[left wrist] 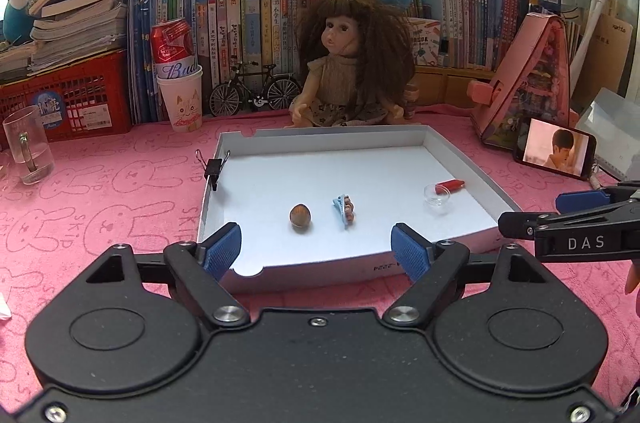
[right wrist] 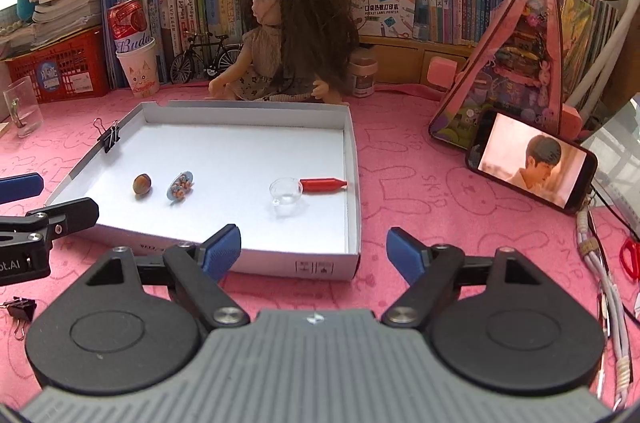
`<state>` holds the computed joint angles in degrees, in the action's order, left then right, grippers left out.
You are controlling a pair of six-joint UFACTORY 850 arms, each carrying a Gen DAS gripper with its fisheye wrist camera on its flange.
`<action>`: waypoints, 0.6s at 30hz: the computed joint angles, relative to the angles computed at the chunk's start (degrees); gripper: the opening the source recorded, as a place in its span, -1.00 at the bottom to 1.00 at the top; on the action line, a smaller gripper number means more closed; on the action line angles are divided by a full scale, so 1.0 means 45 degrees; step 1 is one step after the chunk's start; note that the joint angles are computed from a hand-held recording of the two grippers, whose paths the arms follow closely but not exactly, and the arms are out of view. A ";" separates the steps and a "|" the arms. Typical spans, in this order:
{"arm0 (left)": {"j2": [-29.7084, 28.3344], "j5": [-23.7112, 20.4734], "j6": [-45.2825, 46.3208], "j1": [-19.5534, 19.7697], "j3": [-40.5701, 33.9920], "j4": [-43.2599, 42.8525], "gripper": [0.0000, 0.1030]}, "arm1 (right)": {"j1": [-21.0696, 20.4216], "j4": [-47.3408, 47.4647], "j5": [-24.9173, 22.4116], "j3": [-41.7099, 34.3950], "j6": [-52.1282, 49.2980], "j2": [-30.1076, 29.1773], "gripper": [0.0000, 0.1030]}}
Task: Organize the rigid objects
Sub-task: 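Move the left tool toward the black lids while the right tool approaches a brown nut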
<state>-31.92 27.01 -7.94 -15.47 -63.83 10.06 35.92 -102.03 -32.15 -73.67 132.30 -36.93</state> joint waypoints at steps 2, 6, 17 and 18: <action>0.0214 0.0247 0.0012 0.0007 0.0412 -0.0034 0.57 | 0.0112 -0.0400 -0.0039 0.0363 0.0734 0.0124 0.71; 0.0571 0.0767 0.0267 -0.0032 0.1216 -0.0349 0.58 | 0.0390 -0.1194 -0.0335 0.1060 0.2240 0.0309 0.72; 0.1151 0.2877 0.0916 0.0018 0.3170 -0.0623 0.62 | 0.1197 -0.2381 -0.1967 0.2128 0.5310 0.0173 0.80; 0.1192 0.3017 0.1104 -0.0005 0.3308 -0.0790 0.62 | 0.1272 -0.2311 -0.2092 0.2136 0.5298 0.0124 0.80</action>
<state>-26.55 40.59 -2.97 -15.49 -48.95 6.50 41.64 -112.43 -41.56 -64.06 156.14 -36.37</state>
